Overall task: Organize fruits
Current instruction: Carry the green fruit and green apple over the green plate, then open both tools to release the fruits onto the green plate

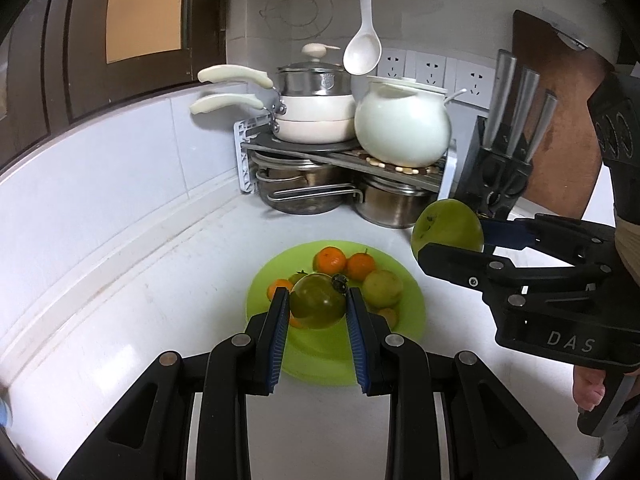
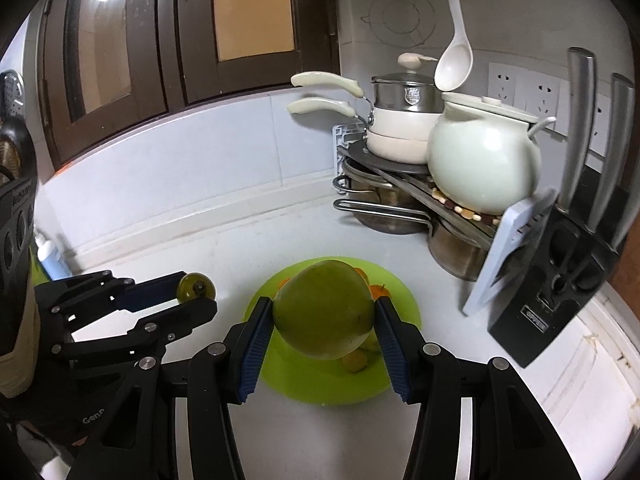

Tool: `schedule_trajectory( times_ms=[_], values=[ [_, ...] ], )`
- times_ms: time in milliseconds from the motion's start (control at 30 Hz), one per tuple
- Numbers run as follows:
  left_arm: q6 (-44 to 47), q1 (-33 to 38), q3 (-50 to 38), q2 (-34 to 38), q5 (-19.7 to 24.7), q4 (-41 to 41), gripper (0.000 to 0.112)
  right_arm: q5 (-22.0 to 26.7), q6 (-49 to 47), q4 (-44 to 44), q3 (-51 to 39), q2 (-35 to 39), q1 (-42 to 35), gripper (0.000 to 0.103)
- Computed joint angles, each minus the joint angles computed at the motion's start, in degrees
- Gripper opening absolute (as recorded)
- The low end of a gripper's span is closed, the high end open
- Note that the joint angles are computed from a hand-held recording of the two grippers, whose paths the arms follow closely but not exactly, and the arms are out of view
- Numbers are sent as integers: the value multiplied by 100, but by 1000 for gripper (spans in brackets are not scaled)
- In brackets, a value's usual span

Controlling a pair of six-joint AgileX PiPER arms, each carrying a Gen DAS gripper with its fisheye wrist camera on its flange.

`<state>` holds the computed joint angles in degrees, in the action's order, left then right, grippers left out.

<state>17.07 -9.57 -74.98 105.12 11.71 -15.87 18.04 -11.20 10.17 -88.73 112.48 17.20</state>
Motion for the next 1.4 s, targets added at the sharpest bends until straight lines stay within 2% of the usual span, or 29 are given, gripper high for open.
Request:
schedule_trajectory(
  times_ms=[233,667,967,1167,1300,1400],
  values=[
    [335,190,-643,536,279,-294,29,449,75,-111,-901,633,-33,52],
    [-82,245,-1803,1609,961,122,29,1406,96,-108,-2670,1980,-214,52],
    [-181,287,-2451,2176,1498,262,29,2276,85,-100,-4194,2990,-242,52],
    [-52,320,-2497,2256,1594,117,29,2854,217,-146,-5223,3574,-228,52],
    [-15,323,-2414,2204,1561,75,35,3136,403,-303,-5705,3833,-208,53],
    [-218,322,-2379,2157,1529,216,36,2897,291,-173,-5330,3655,-227,54]
  ],
)
